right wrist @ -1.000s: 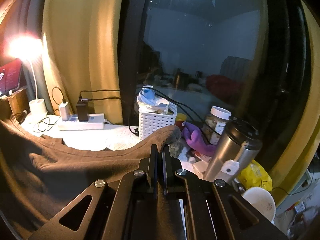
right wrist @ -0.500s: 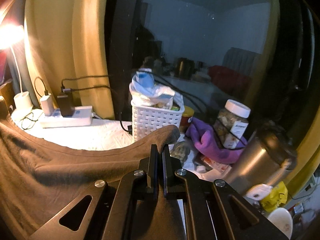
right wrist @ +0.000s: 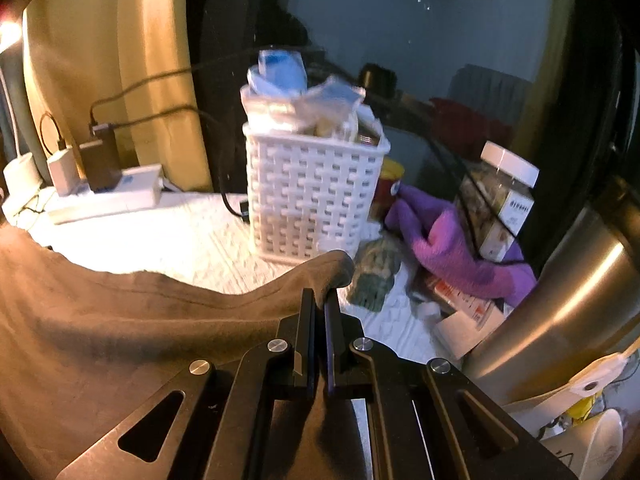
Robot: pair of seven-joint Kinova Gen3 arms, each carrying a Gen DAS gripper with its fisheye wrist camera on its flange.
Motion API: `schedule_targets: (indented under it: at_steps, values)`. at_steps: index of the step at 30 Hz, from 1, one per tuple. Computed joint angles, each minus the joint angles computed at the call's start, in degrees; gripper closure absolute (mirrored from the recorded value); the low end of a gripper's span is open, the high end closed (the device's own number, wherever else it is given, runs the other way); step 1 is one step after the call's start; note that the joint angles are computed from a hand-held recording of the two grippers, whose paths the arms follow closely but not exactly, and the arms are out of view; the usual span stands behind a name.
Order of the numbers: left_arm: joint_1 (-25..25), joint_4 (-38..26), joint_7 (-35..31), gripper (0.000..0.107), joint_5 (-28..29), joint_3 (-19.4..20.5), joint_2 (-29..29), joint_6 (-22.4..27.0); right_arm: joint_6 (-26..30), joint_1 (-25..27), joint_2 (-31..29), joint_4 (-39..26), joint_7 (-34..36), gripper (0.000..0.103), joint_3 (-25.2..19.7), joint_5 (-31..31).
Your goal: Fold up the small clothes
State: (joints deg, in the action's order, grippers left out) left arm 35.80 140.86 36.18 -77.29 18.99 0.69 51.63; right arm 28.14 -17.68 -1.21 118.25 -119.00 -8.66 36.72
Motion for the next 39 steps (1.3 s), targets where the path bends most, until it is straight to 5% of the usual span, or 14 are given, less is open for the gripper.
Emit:
schedule_targets:
  at_steps: [6, 10, 13, 16, 22, 31, 39]
  values:
    - [-2.4, -1.7, -6.1, 0.093, 5.5, -2.3, 2.0, -4.4, 3.0, -1.1, 3.0, -0.7, -0.6, 0.099, 0.5, 1.2]
    - [-2.3, -1.9, -7.0, 0.07, 9.7, -2.7, 1.6, -2.4, 5.4, -2.1, 4.9, -1.9, 0.4, 0.099, 1.6, -0.2]
    - [-2.0, -1.4, -7.8, 0.065, 12.6, -1.9, -0.7, -1.4, 7.4, -3.1, 5.8, -2.5, -0.4, 0.099, 2.1, 0.6]
    - [-1.4, -0.6, -7.3, 0.062, 15.1, -0.2, -2.9, -0.3, 8.6, -4.0, 5.9, -2.4, -1.9, 0.094, 2.4, 2.0]
    - [-0.4, 0.4, -7.1, 0.055, 21.3, 4.1, -6.2, -0.2, 11.7, -5.5, 2.8, -0.1, -8.0, 0.054, 1.4, 7.7]
    - [6.4, 0.7, 2.2, 0.049, 27.6, 14.2, -7.4, 4.4, 13.8, -3.5, -6.9, 4.5, -4.9, 0.052, -3.6, 3.0]
    - [18.3, -2.6, 12.5, 0.048, 31.7, 20.2, -3.3, 12.8, 16.7, -1.8, -15.3, 8.6, -0.7, 0.052, -7.3, -4.8]
